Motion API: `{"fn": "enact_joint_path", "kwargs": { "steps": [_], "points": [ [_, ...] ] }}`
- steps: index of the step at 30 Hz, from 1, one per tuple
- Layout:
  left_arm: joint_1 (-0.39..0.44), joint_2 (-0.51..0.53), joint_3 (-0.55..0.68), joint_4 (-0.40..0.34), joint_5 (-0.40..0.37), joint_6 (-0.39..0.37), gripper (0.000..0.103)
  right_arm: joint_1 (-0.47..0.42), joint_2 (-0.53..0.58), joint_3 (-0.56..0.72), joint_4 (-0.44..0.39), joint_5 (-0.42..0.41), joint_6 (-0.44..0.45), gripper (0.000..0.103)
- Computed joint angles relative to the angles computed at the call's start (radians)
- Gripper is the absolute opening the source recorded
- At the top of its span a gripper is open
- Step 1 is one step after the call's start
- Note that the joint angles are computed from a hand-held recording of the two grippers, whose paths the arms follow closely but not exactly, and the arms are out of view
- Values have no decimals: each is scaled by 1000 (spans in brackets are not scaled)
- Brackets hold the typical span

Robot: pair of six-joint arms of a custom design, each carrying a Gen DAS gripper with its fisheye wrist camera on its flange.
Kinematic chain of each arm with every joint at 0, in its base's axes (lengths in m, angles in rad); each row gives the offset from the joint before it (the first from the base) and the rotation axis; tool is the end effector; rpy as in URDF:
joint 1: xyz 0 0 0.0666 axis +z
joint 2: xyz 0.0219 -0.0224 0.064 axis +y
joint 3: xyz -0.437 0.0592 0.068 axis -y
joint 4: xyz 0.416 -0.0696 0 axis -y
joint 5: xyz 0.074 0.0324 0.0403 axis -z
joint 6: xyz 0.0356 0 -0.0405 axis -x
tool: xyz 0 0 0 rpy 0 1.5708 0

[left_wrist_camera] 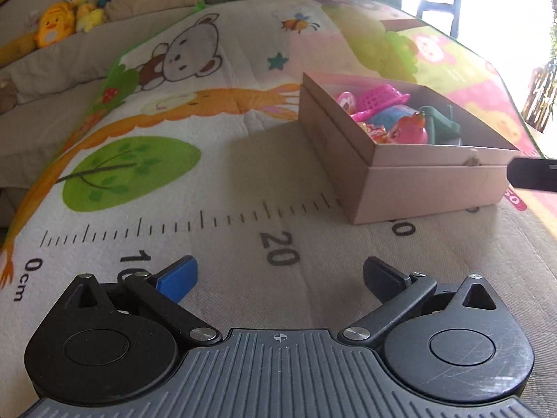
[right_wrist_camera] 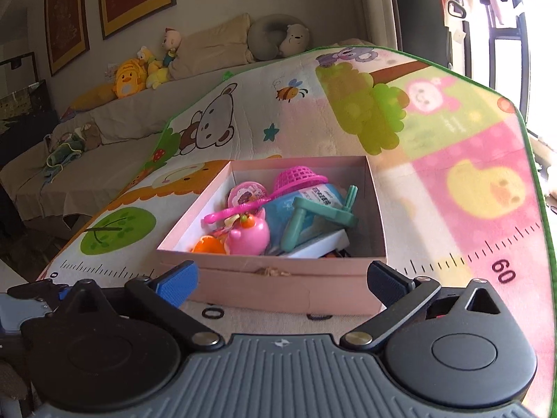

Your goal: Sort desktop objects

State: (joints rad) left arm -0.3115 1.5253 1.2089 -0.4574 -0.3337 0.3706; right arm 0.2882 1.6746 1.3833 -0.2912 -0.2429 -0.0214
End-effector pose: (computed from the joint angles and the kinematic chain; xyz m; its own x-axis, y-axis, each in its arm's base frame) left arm 0.5195 -0.1554 0.3654 -0.6442 -0.1521 -0.7496 -0.1789 0.9828 -0.0457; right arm 0.5958 0.1851 0.3788 -0.5373 -0.1376 -0.8321 -0.4571 0.8767 0.1502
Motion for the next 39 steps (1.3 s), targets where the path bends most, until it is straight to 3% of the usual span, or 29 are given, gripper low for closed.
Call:
{"fn": "enact_joint_path", "kwargs": {
  "steps": [5,11,17,21,25,39],
  "points": [
    [-15,19,23,-33,-43,-22,103,37,21,-15,-110,119,10,103],
    [-14,17,17,-24,-38,-12,103,68,59,3,-129,218,55,103],
    [-14,17,16,-19,-30,-8,103,72,93,45,-125,243,35,103],
    [-14,15,15,-19,-28,-7,103,68,97,30,-69,232,21,103],
    [-13,16,16,-20,-30,-9,103,84,88,4,-30,285,13,103],
    [-15,15,16,-21,-31,-8,103,79,90,8,-31,271,4,103]
  ]
}}
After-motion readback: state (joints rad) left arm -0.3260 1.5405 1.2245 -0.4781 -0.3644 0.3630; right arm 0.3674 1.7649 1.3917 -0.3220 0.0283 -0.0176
